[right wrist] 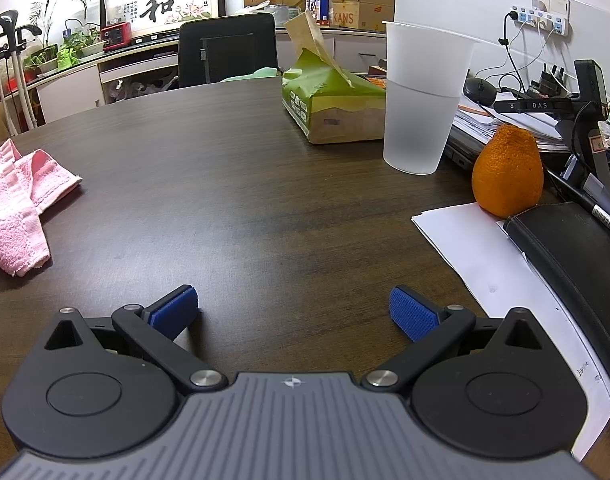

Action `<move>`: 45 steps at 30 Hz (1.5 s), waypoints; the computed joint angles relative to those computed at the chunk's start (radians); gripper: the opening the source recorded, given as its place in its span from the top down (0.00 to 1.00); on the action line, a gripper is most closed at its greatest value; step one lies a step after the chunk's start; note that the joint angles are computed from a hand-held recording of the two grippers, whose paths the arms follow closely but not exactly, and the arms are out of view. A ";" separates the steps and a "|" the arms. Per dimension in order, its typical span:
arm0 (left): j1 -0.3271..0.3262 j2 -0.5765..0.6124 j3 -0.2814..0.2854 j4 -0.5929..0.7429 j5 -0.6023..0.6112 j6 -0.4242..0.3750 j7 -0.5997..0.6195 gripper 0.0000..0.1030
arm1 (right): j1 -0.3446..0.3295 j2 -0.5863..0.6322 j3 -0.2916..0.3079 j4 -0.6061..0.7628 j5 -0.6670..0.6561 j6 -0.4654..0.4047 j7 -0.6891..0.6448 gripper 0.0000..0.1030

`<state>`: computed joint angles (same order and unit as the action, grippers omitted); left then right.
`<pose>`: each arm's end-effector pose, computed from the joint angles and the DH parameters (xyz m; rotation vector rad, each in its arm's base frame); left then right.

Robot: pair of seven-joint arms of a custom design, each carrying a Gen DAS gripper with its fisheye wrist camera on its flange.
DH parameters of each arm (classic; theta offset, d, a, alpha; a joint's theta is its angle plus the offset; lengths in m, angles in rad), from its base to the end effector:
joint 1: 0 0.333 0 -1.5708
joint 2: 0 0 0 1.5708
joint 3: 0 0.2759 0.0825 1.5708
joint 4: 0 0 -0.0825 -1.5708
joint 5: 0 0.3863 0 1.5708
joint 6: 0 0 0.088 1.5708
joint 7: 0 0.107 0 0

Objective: Fold towel

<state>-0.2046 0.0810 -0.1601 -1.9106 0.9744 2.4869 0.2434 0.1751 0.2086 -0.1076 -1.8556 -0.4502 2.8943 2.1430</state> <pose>0.5769 -0.2222 0.4653 -1.9011 1.3800 -0.6232 0.6490 0.0741 0.4632 -1.6279 1.8044 -0.8216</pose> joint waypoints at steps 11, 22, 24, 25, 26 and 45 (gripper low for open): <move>0.000 0.000 0.000 0.000 0.000 0.000 0.000 0.00 | 0.031 0.011 -0.027 0.023 -0.079 -0.032 0.109 0.00; 0.000 -0.001 0.000 -0.002 0.000 0.001 0.000 0.00 | 0.042 0.043 0.001 0.045 -0.086 0.065 0.089 0.00; 0.000 -0.001 0.000 -0.002 0.001 0.001 -0.001 0.00 | 0.052 0.054 0.011 0.045 -0.073 0.131 0.055 0.00; 0.000 -0.001 0.000 -0.002 0.000 0.001 0.000 0.00 | 0.035 0.058 0.042 0.044 -0.025 0.149 -0.006 0.00; 0.000 -0.001 0.000 -0.002 0.000 0.001 0.000 0.00 | 0.010 0.061 0.084 0.045 0.038 0.158 -0.082 0.00; 0.000 -0.002 0.000 -0.002 0.001 0.000 -0.001 0.00 | -0.026 0.199 0.295 0.260 0.635 0.029 -0.674 0.00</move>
